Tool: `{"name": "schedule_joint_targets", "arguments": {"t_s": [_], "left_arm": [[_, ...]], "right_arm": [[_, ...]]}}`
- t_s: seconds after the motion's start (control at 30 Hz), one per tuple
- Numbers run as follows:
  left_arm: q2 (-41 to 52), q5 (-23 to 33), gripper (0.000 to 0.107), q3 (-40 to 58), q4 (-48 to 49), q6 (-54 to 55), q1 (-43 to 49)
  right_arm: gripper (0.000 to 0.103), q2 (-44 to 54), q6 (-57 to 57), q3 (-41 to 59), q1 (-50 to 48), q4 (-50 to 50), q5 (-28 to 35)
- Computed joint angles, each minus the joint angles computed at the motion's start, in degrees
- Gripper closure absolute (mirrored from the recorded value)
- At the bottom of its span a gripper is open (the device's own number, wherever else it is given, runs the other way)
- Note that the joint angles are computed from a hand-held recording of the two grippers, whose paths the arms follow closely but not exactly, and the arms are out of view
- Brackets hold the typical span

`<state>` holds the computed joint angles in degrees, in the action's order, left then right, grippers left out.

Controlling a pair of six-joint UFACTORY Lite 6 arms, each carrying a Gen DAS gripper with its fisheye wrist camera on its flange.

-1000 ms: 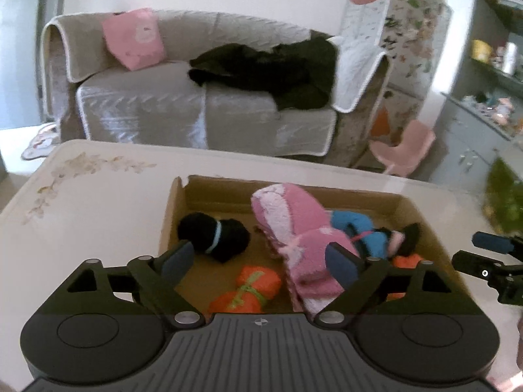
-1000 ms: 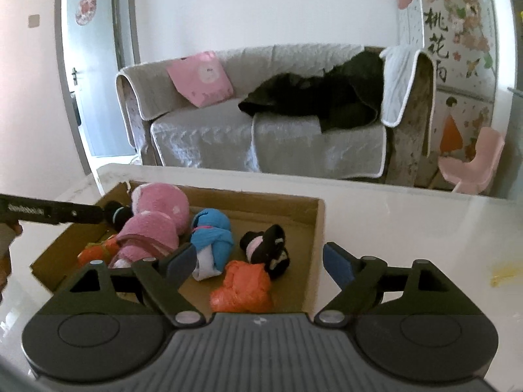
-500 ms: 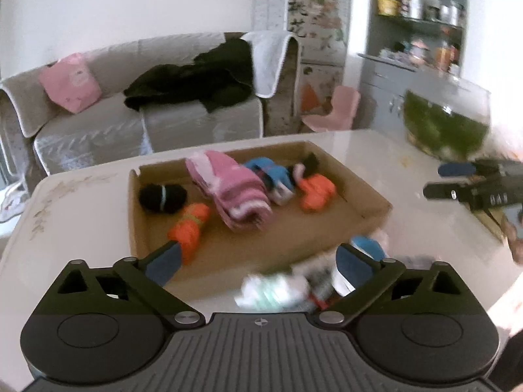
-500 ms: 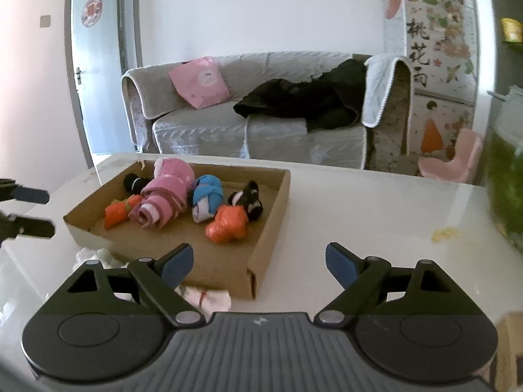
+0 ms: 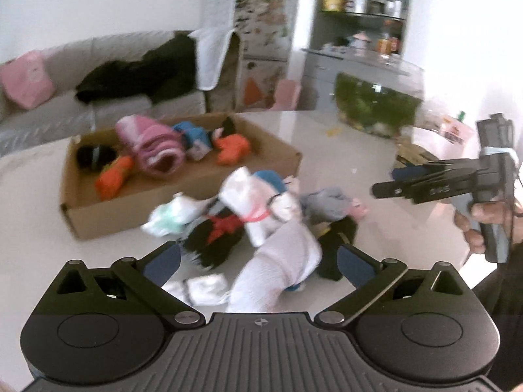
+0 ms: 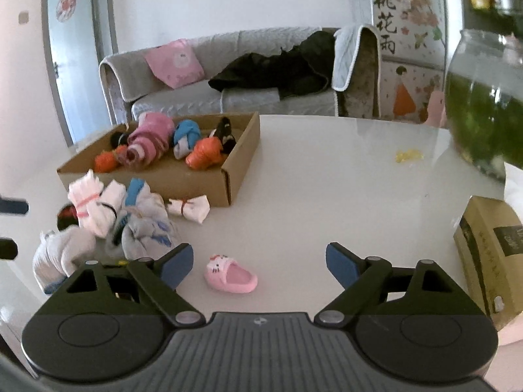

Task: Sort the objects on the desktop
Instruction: 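Move both open grippers back to the pile beside the box, then grasp the pink Hello Kitty slipper with the right gripper while the left grasps the white knit sock bundle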

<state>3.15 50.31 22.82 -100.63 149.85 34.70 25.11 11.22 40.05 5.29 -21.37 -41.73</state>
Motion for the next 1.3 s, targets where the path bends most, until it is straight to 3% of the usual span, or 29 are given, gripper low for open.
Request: {"name": "schedule_joint_targets", "arguments": {"t_s": [0.27, 0.43, 0.7, 0.83, 0.93, 1.1, 1.2, 1.3], "left_arm": [[2.9, -4.2, 0.004, -1.1, -8.7, 7.6, -9.2], [5.3, -7.6, 0.004, -1.3, -16.1, 13.7, -14.4], [8.8, -10.9, 0.004, 1.1, -20.9, 14.1, -18.2], [10.5, -10.9, 0.004, 2.2, -22.2, 14.5, -18.6], [11.9, -10.9, 0.004, 2.5, -24.9, 16.8, -19.4], [13.3, -11.2, 0.007, 2.8, -27.9, 19.3, -20.7], [13.3, -9.9, 0.02, 2.3, -28.4, 20.7, -20.1], [13.1, -9.2, 0.04, 2.8, -25.6, 18.4, -18.3]], "right_arm": [[0.017, 1.7, -6.6, -1.6, 0.6, 1.7, -2.7], [0.023, 2.3, -4.8, -1.3, 0.6, -0.6, -3.1], [0.046, 5.2, -3.9, 2.3, 2.9, -1.1, 2.2], [0.047, 5.6, -3.3, 1.9, 2.4, -1.8, 0.9], [0.06, 5.1, -2.8, 1.9, 2.4, -2.3, 1.4], [0.061, 4.2, -3.9, 0.6, 2.3, -2.3, 1.0], [0.061, 3.8, -4.1, 0.0, 2.0, -2.6, 0.8], [0.061, 3.8, -4.0, 0.0, 2.0, -2.8, 0.8]]}}
